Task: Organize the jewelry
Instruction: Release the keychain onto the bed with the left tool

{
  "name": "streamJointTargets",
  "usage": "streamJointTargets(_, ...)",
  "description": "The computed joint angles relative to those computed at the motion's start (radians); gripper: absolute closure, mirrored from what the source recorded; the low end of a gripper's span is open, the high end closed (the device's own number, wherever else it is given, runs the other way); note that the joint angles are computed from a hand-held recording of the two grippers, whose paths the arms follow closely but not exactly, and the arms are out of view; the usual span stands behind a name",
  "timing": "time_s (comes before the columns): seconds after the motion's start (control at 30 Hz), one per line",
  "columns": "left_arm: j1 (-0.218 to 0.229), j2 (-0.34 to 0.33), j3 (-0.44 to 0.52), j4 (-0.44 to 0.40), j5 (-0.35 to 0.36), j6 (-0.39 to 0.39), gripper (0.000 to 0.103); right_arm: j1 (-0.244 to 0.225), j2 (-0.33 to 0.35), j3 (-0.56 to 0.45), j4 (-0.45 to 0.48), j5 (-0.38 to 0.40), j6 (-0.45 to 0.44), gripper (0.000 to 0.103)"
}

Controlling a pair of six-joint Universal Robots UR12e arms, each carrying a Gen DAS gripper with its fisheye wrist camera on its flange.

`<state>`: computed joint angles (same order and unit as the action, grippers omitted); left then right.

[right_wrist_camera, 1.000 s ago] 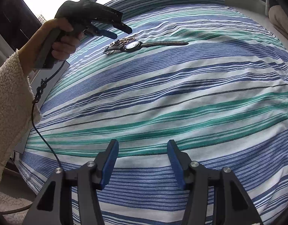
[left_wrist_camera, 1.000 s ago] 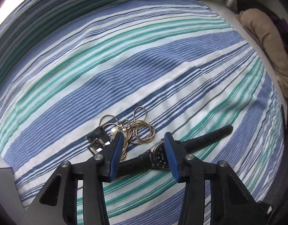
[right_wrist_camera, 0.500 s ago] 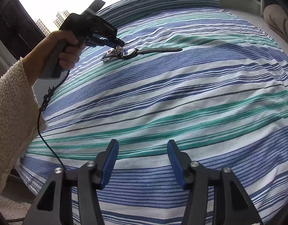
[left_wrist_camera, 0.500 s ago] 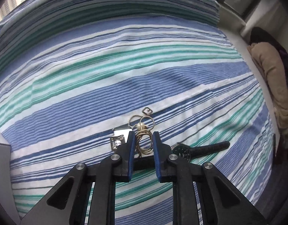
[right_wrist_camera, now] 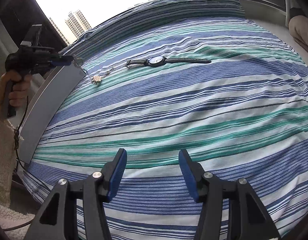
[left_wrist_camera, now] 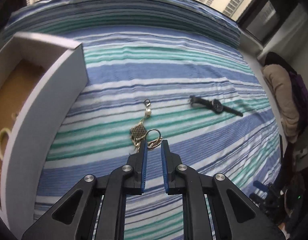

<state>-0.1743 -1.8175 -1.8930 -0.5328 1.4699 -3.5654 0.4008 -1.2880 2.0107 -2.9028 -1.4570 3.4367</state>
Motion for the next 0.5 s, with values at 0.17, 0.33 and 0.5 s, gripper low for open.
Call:
streamJointTargets(0.17,-0.001,0.082,-0.137,-0.012,0.025,-0.040,0.081,0.017,-0.008,-0.002,0.013,-0.012,-0.016,0.048)
streamJointTargets(0.33,-0.015,0.139,-0.212,0.002,0.058,-0.046,0.047,0.029,-0.006,-0.010,0.029,-0.023,-0.020,0.048)
streamJointTargets(0.5,-0.038,0.140,-0.235,0.046,0.082,-0.039,0.039,0.046,-0.003,-0.024,0.052,-0.024,-0.036,0.048)
